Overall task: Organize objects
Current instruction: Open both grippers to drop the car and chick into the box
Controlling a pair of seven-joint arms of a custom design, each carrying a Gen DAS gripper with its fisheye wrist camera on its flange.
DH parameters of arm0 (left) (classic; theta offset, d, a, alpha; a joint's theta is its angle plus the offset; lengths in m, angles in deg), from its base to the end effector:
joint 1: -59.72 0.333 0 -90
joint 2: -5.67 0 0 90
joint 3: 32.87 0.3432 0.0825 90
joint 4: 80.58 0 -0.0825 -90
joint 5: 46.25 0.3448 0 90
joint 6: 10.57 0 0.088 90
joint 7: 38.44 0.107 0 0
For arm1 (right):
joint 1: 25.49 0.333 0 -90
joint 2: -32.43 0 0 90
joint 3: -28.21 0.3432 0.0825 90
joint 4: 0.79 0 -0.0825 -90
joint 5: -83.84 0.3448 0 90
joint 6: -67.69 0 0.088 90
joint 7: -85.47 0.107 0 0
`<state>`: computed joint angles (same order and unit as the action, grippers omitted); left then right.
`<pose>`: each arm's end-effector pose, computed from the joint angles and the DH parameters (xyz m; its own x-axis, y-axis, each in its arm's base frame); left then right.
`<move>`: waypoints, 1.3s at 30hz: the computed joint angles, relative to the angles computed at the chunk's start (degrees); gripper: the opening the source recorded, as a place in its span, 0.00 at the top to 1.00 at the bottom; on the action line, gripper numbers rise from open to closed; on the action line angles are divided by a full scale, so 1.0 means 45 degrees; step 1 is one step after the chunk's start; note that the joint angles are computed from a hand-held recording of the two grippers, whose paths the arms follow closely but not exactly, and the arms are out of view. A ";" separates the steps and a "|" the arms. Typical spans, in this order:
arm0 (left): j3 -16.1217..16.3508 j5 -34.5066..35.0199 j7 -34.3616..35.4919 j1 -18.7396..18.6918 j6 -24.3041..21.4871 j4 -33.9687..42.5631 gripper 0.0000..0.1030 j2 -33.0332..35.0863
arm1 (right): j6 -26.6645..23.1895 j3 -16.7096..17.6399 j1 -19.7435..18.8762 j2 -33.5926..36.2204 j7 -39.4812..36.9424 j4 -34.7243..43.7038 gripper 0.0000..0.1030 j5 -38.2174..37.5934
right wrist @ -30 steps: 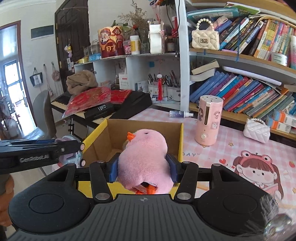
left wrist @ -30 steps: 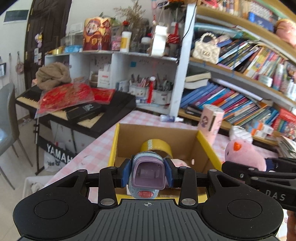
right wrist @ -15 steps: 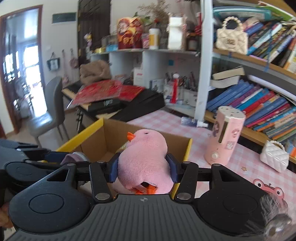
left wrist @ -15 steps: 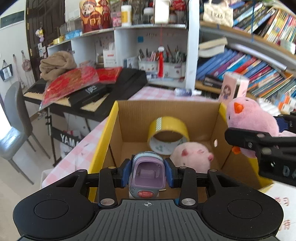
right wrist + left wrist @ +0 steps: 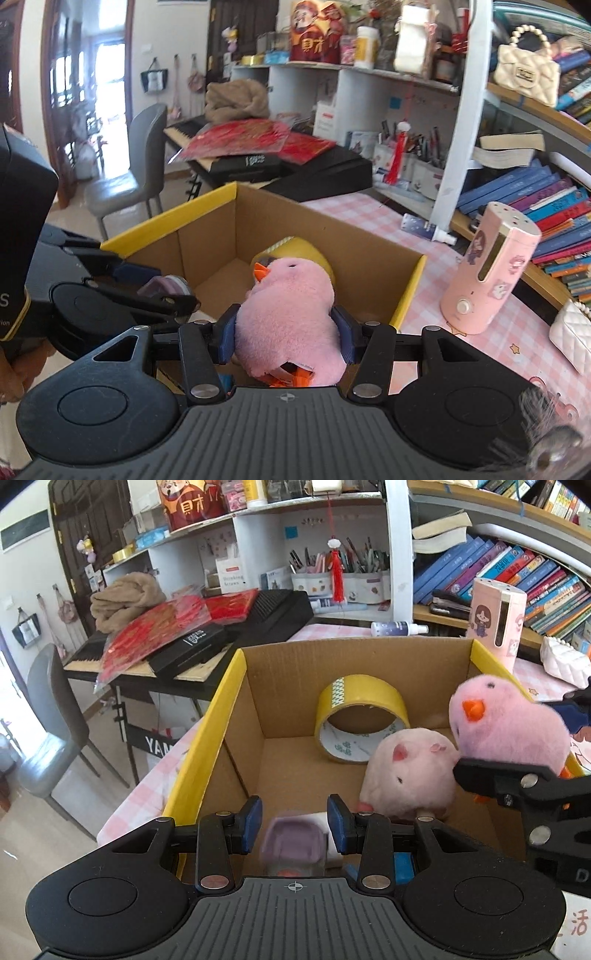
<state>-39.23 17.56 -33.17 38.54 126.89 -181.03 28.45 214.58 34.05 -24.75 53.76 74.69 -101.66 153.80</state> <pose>0.5893 -0.2891 0.4200 0.2990 -0.9446 -0.1354 -0.6820 -0.1123 -0.7227 0.6547 0.0525 0.4404 0.7704 -0.6329 0.0763 -0.3242 -0.4920 -0.8080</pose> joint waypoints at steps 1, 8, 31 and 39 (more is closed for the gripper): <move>0.0030 0.0079 -0.0122 -0.0015 0.0028 -0.0030 0.64 -0.0015 | -0.0021 -0.0026 0.0036 0.0050 0.0049 0.0036 0.52 -0.0163; 0.0269 0.2072 -0.2382 -0.0228 0.0316 -0.0604 0.54 -0.0588 | 0.0028 -0.0087 0.0253 0.0360 0.0683 0.0231 0.52 -0.1359; -0.0909 0.4010 -0.5359 -0.0375 -0.1308 -0.1873 0.31 -0.2056 | -0.0157 0.0149 0.0097 0.0961 0.3007 0.0986 0.54 -0.3120; -0.1107 0.4166 -0.5985 -0.0647 -0.2508 -0.2164 0.22 -0.2402 | 0.1116 0.0744 -0.0438 0.0117 -0.0141 -0.0044 0.43 0.0882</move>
<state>-44.21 36.31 -60.10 35.63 115.60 -190.76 17.64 219.61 37.39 -26.72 54.28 74.05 -101.86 157.77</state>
